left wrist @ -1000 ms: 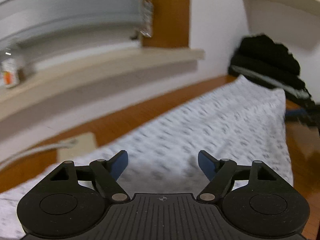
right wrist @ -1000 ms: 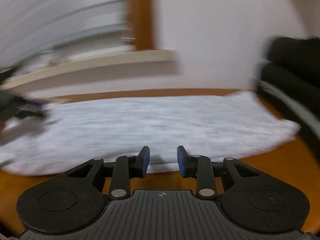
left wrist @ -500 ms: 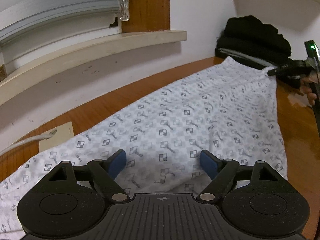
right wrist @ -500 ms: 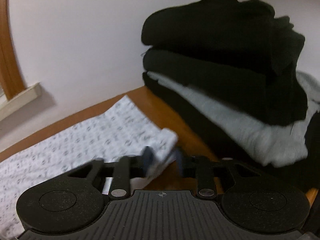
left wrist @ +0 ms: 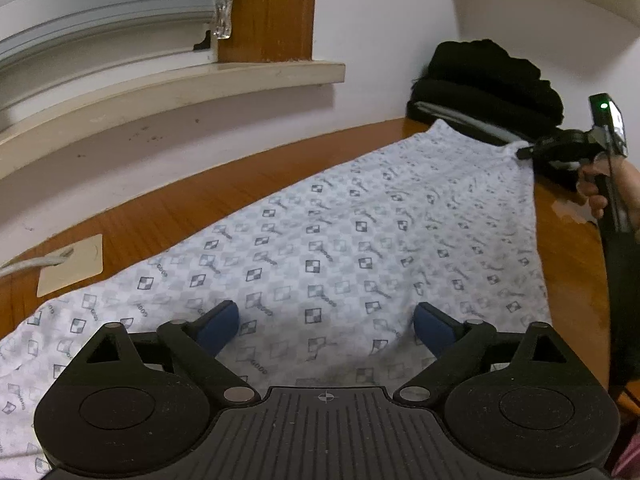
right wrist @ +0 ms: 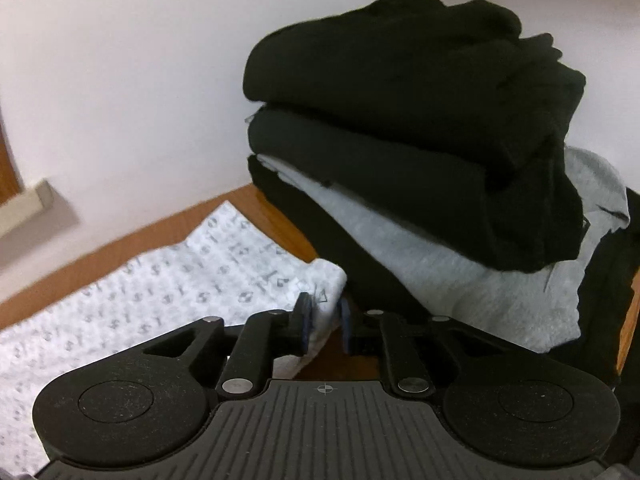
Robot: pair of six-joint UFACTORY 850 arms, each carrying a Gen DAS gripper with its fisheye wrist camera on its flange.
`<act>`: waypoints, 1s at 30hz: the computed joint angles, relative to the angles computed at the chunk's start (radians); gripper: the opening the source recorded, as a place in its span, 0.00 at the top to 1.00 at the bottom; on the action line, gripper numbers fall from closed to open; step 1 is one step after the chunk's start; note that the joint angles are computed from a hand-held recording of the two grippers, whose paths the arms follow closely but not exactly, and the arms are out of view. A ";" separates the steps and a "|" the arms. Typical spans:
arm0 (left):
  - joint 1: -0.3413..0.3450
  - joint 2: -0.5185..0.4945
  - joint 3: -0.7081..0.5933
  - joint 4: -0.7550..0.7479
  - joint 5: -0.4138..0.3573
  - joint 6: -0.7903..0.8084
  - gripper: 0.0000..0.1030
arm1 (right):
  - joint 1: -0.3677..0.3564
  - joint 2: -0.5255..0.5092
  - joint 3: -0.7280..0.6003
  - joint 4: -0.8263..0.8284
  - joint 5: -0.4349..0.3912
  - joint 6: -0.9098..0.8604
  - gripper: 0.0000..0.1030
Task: Fold clothes
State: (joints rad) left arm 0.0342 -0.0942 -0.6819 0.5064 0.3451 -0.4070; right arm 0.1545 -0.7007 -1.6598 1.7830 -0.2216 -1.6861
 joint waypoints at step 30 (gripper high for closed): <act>-0.018 -0.002 -0.003 -0.096 -0.030 0.092 0.07 | 0.021 0.051 0.004 -0.097 -0.176 0.073 0.94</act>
